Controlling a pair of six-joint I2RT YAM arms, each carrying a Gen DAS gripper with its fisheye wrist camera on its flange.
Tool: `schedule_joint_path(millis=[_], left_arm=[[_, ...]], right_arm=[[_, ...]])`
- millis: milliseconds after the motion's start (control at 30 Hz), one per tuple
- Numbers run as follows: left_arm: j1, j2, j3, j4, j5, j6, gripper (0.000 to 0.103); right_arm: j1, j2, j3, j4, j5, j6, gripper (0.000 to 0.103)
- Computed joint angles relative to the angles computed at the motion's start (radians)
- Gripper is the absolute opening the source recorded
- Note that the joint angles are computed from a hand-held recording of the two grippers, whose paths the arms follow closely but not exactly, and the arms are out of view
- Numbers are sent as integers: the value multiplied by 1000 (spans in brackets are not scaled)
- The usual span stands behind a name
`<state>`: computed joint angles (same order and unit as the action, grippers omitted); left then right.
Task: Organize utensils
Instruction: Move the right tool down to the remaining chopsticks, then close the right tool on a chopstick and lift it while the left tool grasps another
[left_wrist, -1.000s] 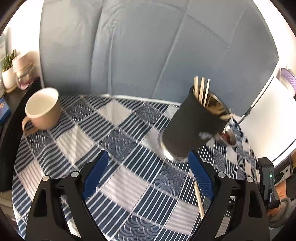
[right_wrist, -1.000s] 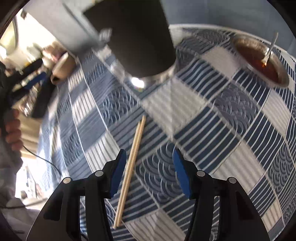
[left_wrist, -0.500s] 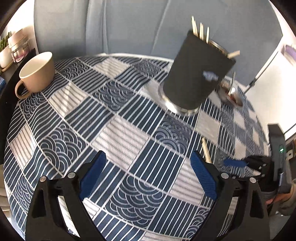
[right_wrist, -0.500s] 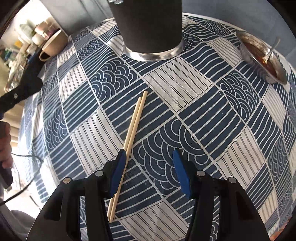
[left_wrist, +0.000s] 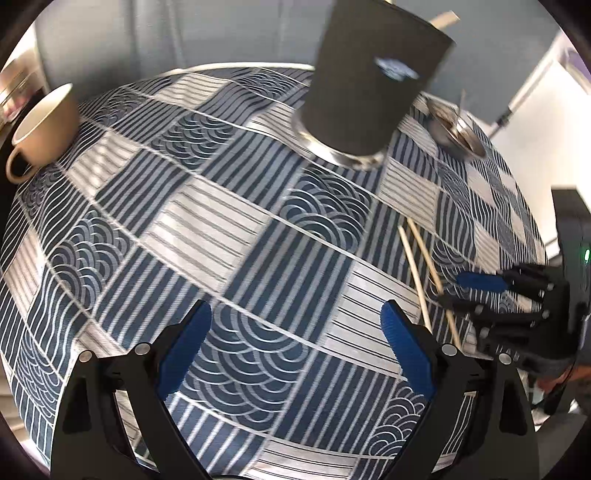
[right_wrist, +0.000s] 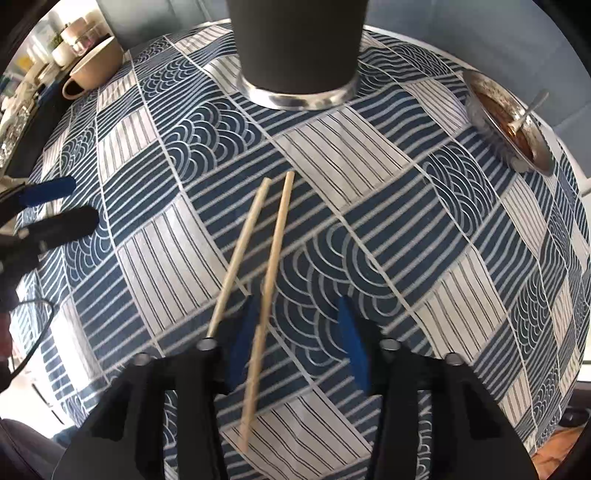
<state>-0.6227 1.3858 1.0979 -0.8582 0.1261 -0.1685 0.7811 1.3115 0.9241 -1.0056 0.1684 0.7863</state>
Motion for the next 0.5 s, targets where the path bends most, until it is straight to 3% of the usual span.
schedule_joint_path(millis=[100, 433, 500], left_arm=[[-65, 30, 15, -5, -25, -6, 91], [-246, 236, 164, -55, -15, -63, 91], [-283, 267, 188, -63, -59, -76, 91]], right_arm=[[-38, -57, -31, -36, -19, -15, 17], [-159, -283, -149, -165, -51, -61, 17], [-180, -333, -167, -188, -58, -71, 17]])
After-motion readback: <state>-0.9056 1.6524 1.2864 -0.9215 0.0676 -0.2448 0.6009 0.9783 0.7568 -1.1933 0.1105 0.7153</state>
